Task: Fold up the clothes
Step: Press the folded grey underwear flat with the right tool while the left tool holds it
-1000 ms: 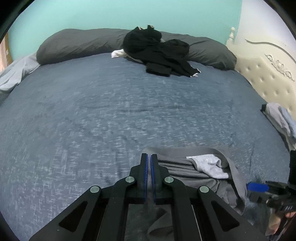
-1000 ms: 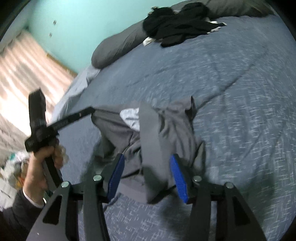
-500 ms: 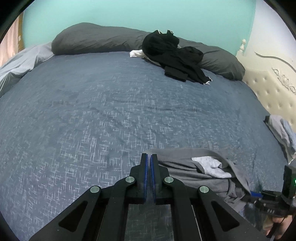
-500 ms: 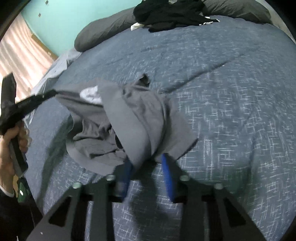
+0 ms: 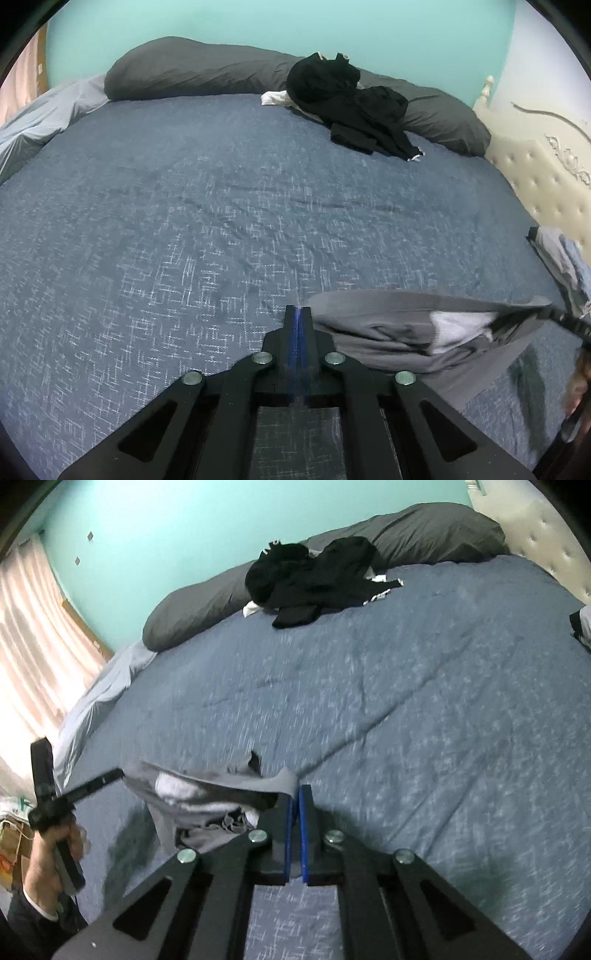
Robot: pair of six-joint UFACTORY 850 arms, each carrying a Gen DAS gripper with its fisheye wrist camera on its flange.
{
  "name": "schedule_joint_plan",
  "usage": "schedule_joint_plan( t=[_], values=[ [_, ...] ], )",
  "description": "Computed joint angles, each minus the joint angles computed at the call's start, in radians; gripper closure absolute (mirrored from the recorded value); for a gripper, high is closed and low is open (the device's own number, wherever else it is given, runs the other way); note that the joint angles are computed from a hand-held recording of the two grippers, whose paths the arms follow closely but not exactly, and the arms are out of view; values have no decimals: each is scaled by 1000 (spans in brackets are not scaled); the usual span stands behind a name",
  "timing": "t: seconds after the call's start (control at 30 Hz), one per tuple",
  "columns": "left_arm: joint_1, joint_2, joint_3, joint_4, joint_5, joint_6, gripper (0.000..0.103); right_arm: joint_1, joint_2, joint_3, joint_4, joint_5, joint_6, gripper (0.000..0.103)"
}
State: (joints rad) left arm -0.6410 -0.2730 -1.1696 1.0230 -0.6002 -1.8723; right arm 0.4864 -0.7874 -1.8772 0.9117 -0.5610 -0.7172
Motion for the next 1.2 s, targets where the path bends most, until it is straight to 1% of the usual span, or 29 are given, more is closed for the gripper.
schedule_joint_plan(
  t=[0.1, 0.3, 0.37, 0.43, 0.63, 0.83, 1.0, 1.07, 1.17, 1.2],
  values=[
    [8, -5, 2, -14, 19, 3, 103, -5, -11, -16, -19, -11, 16, 100],
    [24, -14, 6, -56, 121, 39, 103, -13, -51, -42, -62, -58, 65, 100],
    [26, -20, 1, -81, 133, 60, 103, -17, -54, -38, -59, -76, 73, 100],
    [28, -32, -11, -129, 131, 105, 103, -21, -58, -38, -33, -110, 48, 100],
    [42, -46, -6, -261, 164, 197, 103, -25, -55, -34, -4, -163, -2, 100],
    [55, -58, -1, -318, 211, 223, 103, -47, -40, -15, 47, -191, -26, 98],
    [73, -64, 21, -381, 302, 234, 103, -64, -24, 6, 114, -207, -80, 97],
    [74, -77, 17, -386, 304, 233, 103, -67, -24, 13, 138, -212, -99, 97],
    [75, -87, 12, -359, 309, 199, 103, -69, -21, 33, 173, -217, -134, 97],
    [72, -91, 4, -343, 299, 191, 103, -70, -19, 41, 185, -219, -146, 97]
  ],
)
